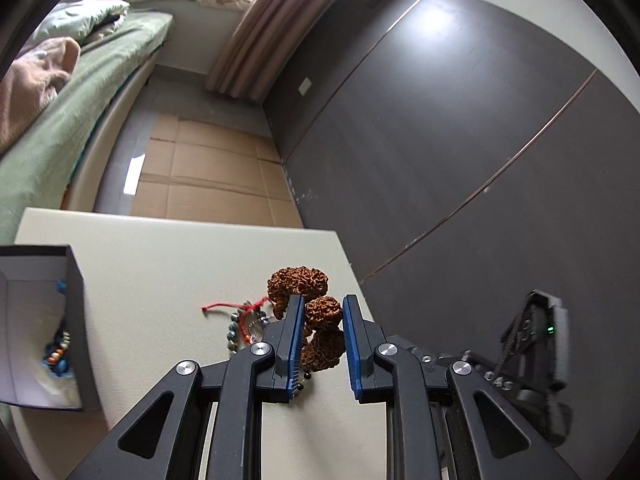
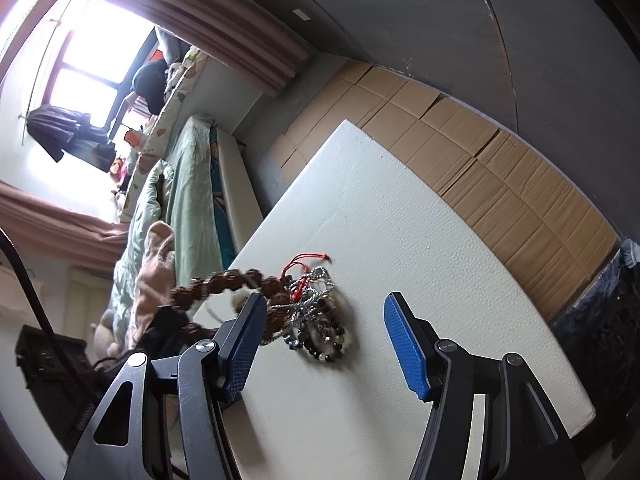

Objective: Organize jewelry
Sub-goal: 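Grasp the brown bead bracelet with the left gripper and lift it, then carry the brown bead bracelet toward the black box with the left gripper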

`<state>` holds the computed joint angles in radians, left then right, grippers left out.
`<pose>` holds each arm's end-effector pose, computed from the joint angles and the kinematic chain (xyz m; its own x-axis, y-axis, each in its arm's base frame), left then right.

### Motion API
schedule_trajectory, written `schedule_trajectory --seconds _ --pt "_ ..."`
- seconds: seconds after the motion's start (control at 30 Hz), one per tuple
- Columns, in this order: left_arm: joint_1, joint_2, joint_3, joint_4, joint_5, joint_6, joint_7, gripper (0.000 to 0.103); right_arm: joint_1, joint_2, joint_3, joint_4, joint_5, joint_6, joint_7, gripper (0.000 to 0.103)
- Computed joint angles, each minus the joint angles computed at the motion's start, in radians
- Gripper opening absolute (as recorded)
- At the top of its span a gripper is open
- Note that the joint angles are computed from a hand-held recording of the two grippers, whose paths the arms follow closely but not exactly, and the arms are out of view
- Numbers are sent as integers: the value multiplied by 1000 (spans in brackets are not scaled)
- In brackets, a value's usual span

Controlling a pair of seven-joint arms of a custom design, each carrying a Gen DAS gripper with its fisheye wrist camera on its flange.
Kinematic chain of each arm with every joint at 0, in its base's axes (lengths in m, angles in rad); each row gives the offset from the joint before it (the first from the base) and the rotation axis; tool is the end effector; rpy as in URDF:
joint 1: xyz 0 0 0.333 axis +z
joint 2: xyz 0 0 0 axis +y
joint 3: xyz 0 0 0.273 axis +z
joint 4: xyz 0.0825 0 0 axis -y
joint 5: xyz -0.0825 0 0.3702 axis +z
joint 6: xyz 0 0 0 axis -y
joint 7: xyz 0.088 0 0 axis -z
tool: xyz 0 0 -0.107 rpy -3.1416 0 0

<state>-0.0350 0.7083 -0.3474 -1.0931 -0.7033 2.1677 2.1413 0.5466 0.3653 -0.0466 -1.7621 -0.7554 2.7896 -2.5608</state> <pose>0.7054 -0.2205 0.4482 -0.5764 -0.5844 0.5713 -0.7919 0.2268 -0.5670 0.5636 0.3470 0.3919 -0.5807 -0.4901 -0.6501 -0.4124 0.8655 -0.2842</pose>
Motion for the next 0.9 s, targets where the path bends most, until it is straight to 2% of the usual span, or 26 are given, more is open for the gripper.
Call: schedule_trajectory --seconds 0.27,0.7,0.8,0.83,0.9 --pt "59 -79 -9 -74 -78 16 63 20 -2 45 16 59 51 -9 -77 62" --pt "130 -171 -4 -138 -253 -25 167 20 9 119 30 158 173 -41 -263 62" --pt "106 -191 18 -160 -238 49 194 20 14 136 31 177 199 -33 -299 62" --pt "87 -179 31 -150 -208 70 178 20 18 136 29 175 202 -26 -306 62" --pt "50 -105 62 -65 -114 47 75 20 20 148 34 191 219 -22 -334 62"
